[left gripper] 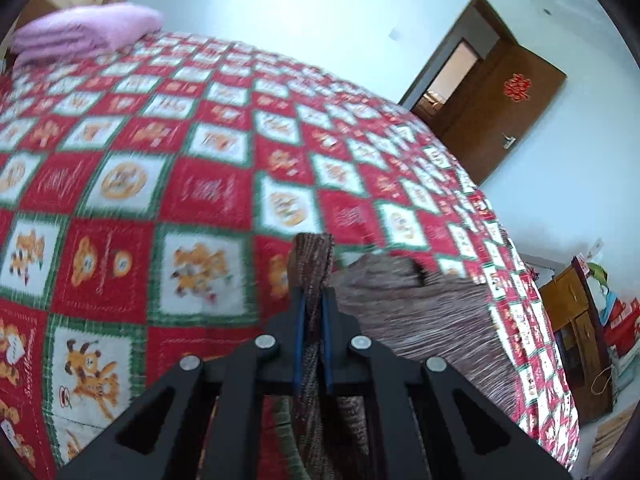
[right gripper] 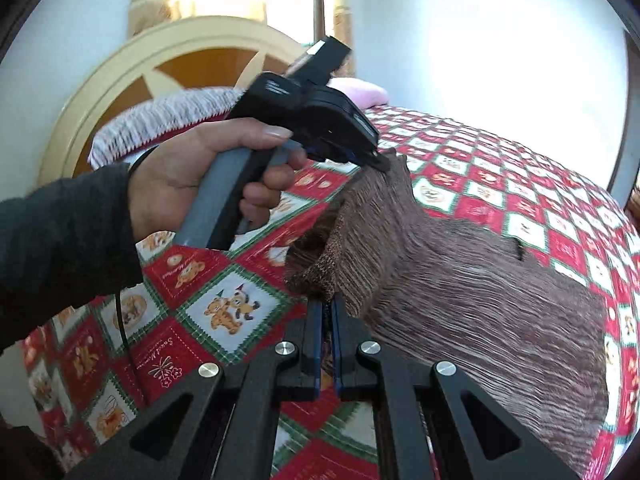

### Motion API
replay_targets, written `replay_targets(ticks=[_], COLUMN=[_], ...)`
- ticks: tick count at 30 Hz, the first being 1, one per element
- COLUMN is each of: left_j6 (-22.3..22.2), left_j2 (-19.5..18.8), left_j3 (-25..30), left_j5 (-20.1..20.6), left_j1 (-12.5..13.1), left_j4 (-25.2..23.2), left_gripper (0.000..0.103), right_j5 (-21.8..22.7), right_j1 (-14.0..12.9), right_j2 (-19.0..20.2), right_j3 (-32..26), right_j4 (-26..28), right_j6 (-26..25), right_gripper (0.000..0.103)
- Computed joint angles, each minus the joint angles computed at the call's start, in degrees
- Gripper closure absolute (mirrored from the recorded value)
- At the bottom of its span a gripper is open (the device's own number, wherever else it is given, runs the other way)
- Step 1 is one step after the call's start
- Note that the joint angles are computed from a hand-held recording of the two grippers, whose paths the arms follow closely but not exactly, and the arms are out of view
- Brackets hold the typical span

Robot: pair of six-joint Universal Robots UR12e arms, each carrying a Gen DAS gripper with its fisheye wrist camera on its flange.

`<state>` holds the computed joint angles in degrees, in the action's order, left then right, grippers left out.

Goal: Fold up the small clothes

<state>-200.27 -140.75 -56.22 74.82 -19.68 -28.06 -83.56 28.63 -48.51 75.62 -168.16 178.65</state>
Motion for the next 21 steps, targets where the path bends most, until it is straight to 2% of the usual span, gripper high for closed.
replay_targets(ticks=[6,11,21], left_j6=[2.1,4.2,10.5], left_j2=[-0.9,-2.6,-7.9], left_j3=[4.3,8.1,19.1], left_j5=[0.7,-0.3,-1.3], left_j1=[-1.8,-3.1,-6.2], left_j4=[-1.2,-2.4,-9.4], left_gripper=[0.096,0.096,0.096], right_j5=[1.5,1.3,-0.6], right_j1=[-2.0,-3.6,-6.2], right_j2=[-2.2,-4.8,-8.5], right_j3=[3.7,7.9,14.4], right_j4=[-3.8,-6.7,-10.3], right_j6=[4.5,7.8,13.0], right_gripper=[0.1,0.1,0.1])
